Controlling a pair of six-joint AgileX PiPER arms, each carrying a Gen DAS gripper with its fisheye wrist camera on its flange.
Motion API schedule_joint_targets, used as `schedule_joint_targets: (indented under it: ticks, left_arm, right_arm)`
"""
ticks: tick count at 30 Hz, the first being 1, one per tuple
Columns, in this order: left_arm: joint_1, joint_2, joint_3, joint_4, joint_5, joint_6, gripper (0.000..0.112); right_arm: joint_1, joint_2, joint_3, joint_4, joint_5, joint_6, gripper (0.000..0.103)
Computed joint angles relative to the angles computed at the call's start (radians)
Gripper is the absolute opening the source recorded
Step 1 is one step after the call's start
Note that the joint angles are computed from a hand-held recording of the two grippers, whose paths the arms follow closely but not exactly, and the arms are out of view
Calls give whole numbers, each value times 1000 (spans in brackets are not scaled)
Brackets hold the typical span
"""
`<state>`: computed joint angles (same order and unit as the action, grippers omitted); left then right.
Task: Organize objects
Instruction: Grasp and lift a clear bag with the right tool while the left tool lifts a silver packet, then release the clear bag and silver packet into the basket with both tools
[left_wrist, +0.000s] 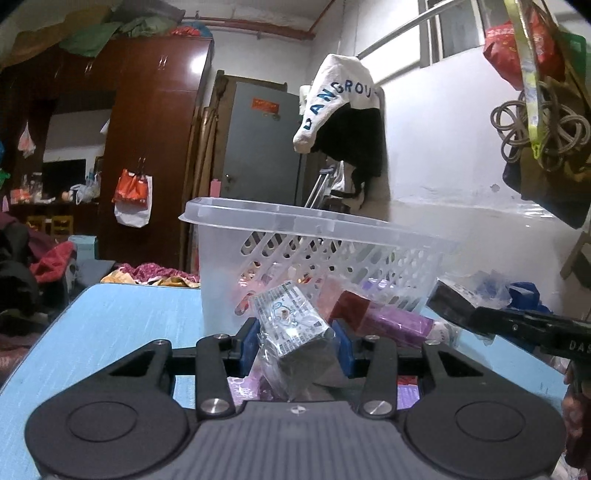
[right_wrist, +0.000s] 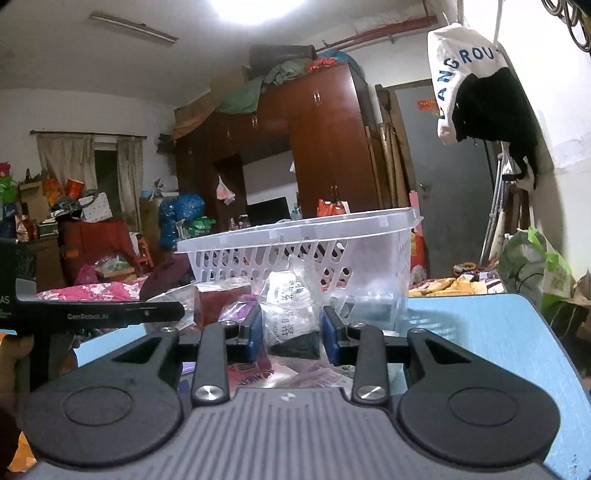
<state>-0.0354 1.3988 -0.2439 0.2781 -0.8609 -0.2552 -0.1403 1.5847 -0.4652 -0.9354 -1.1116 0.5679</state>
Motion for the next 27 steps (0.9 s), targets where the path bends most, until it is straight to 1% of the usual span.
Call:
schedule_joint_targets:
  ticks: [2,5,12,14,15,16,17,18,19,20,21,22,23,24,26,27]
  left_arm:
    - [-13,0,0,-22,0,16,47]
    - [-10,2,-3,-19,-3,7,47]
    - [-11,11,9,-34,-31,30,47]
    - [-7,15,19,-32,-60,31,47]
    - [10,16,36,-15,-101,20,47]
    - [45,12,52,43,-143,-14,47]
    - [71,-6,58,90,-150,-48,47]
    - [73,-46,57,98,-124,-59,47]
    - [67,-104,49,94,-86,-62,47]
    - [72,-171,20,129,-22,-104,47]
    - [80,-226,-25,180,50,-167,47]
    - [66,-272,-88,201,140,-212,47]
    - [39,-291,-156,193,226,-217,47]
    - [7,-285,-238,176,316,-199,47]
    - [-45,-217,-408,145,493,-178,47]
    - [-57,-166,-494,183,573,-221,47]
  right_arm:
    - [-1,4,1,-1,-6,-6,37]
    - [-1,11,4,3,-17,-15,37]
    - [-8,20,13,11,-35,-33,37]
    - [-10,20,20,15,-45,-41,37]
    - [-14,22,27,23,-59,-50,37]
    - [-14,19,41,43,-75,-70,37]
    - [-13,1,54,58,-75,-84,37]
    - [-20,-23,58,47,-70,-70,37]
    - [-35,-49,56,28,-82,-37,37]
    - [-45,-83,44,8,-83,7,37]
    - [-37,-129,22,1,-48,41,37]
    - [-10,-184,-9,14,16,57,37]
    - [32,-230,-56,32,108,70,37]
    - [70,-255,-118,24,200,102,37]
    - [128,-241,-292,-84,362,256,37]
    - [151,-213,-379,-165,427,348,37]
